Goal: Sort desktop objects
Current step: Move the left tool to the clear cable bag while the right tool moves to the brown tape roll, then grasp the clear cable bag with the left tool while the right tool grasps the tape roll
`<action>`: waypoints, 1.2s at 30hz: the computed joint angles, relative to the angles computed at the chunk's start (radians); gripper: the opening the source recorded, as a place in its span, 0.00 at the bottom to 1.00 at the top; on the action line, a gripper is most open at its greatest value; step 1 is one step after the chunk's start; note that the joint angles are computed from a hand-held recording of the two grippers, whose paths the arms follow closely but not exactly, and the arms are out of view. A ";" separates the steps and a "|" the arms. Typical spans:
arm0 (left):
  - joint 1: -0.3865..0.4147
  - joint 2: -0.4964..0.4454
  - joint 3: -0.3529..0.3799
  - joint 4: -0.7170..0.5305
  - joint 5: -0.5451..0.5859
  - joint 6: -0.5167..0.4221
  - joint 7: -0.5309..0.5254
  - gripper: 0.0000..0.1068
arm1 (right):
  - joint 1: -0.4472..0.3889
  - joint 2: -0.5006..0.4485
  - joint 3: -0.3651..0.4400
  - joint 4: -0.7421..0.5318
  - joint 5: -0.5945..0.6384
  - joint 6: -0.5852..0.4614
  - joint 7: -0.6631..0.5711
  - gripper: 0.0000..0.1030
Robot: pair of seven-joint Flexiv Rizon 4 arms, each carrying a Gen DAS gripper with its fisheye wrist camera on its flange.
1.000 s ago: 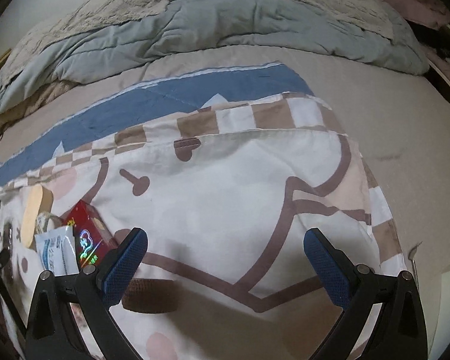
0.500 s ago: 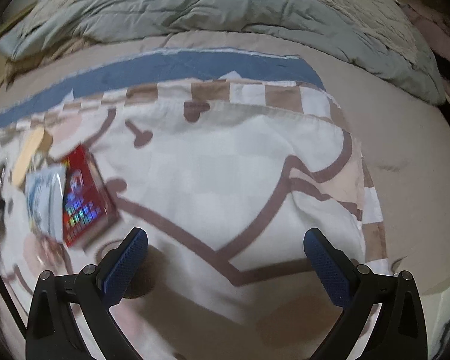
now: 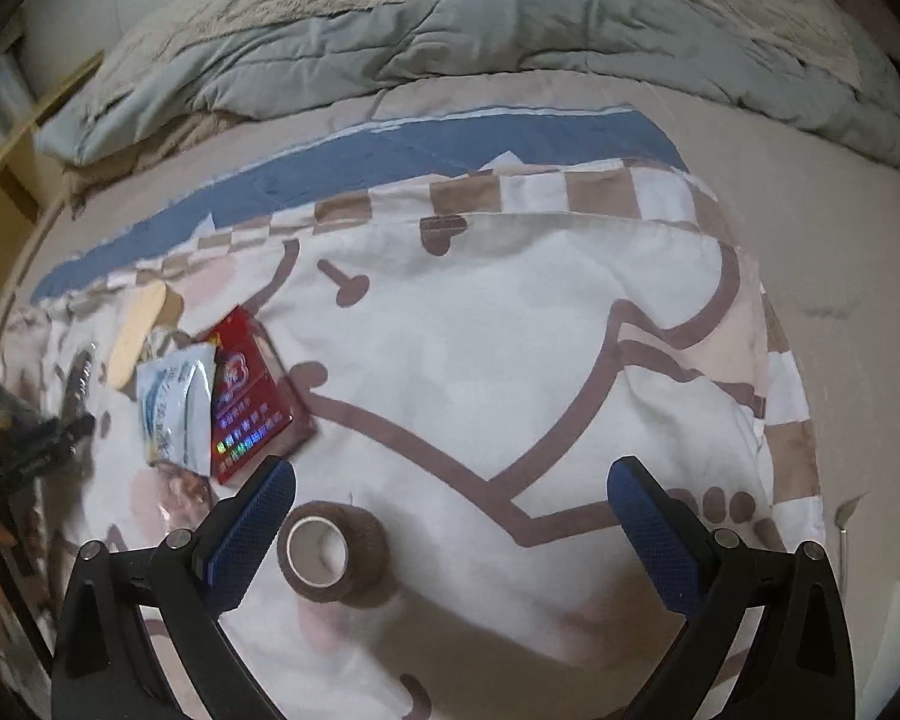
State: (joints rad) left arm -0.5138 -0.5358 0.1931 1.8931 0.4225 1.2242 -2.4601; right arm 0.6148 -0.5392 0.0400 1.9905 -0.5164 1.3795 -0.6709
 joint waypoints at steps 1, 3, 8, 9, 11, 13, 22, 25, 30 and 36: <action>-0.001 0.001 -0.003 -0.003 0.006 0.002 0.010 0.71 | 0.018 0.004 -0.013 -0.004 -0.011 -0.033 0.011 1.00; -0.013 0.002 -0.003 -0.018 0.019 -0.020 0.028 0.63 | 0.001 0.000 0.023 -0.017 -0.001 -0.060 -0.012 0.94; -0.006 0.010 -0.035 -0.031 0.014 -0.050 0.066 0.47 | -0.036 -0.004 0.105 -0.033 0.049 -0.091 -0.115 0.77; 0.000 0.014 -0.045 -0.028 0.009 -0.050 0.080 0.46 | -0.038 -0.005 0.116 -0.034 0.056 -0.094 -0.134 0.77; 0.016 0.024 -0.064 -0.011 -0.005 -0.037 0.110 0.44 | -0.045 -0.009 0.141 -0.039 0.082 -0.098 -0.167 0.77; 0.030 0.035 -0.081 0.008 -0.022 -0.024 0.145 0.43 | -0.041 -0.014 0.148 -0.046 0.099 -0.108 -0.186 0.77; 0.130 0.077 -0.216 0.113 -0.204 0.037 0.451 0.43 | -0.014 -0.060 0.158 -0.118 0.150 -0.195 -0.232 0.54; 0.078 0.064 -0.168 0.092 -0.201 0.018 0.451 0.46 | 0.009 -0.061 0.137 -0.125 0.134 -0.221 -0.223 0.43; 0.043 0.045 -0.128 0.072 -0.212 0.001 0.379 0.67 | 0.012 -0.058 0.127 -0.120 0.129 -0.208 -0.211 0.43; 0.049 0.045 -0.138 0.070 -0.235 -0.025 0.372 0.57 | 0.024 -0.040 0.100 -0.095 0.101 -0.184 -0.164 0.43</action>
